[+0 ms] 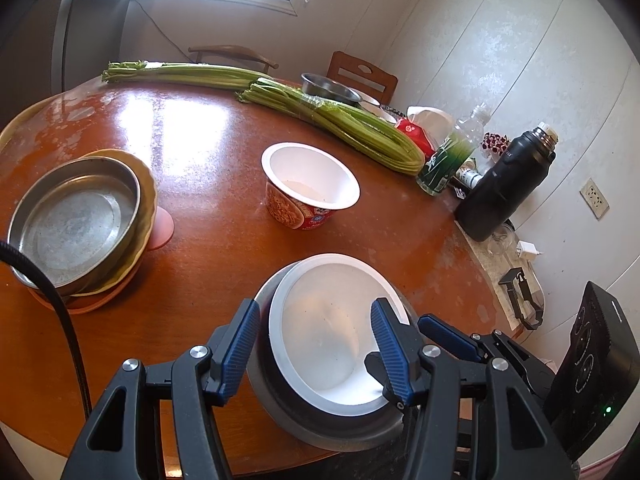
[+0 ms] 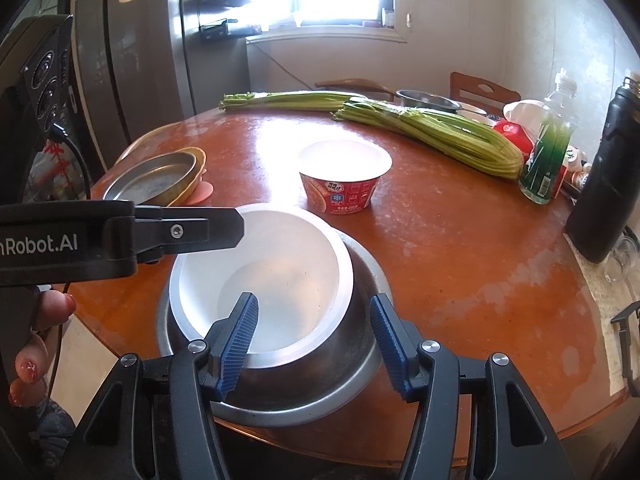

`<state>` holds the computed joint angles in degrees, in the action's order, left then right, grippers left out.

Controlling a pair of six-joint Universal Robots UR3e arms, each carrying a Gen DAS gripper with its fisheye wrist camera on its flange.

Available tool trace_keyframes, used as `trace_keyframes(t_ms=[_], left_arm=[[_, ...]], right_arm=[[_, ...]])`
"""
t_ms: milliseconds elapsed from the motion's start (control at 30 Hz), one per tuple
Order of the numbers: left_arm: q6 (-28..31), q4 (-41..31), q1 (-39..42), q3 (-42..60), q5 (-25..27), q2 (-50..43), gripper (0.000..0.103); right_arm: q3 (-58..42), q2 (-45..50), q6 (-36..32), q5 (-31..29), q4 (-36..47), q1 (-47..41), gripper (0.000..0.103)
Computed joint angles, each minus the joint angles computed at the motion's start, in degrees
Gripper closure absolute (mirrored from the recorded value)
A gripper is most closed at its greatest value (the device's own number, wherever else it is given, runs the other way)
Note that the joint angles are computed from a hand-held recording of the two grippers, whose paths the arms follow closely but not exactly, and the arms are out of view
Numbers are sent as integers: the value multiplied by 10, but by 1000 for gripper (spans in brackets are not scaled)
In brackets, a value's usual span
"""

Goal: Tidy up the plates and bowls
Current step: 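Open the left gripper and release the white bowl, then move the left gripper to the white paper bowl with red print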

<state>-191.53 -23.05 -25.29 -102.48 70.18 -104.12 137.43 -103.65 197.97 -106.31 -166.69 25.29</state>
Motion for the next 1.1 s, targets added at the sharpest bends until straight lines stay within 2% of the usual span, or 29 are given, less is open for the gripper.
trace_keyframes(t_ms=[333,700,933,1100], left_arm=[[-7,20,6,-17,18,24,45],[-8,34,6,9,30,2,45],[-9,25,8,59,27,-45,45],[-16,-14,12,133,12,-100,45]], right_arm=[[13,-49,-1,26,-4,-35,42],[16,-85,-33,100,3,-135,42],[-8,-56,-59,148,8,-195,42],[-40,-18,-77,174,20,-234,42]])
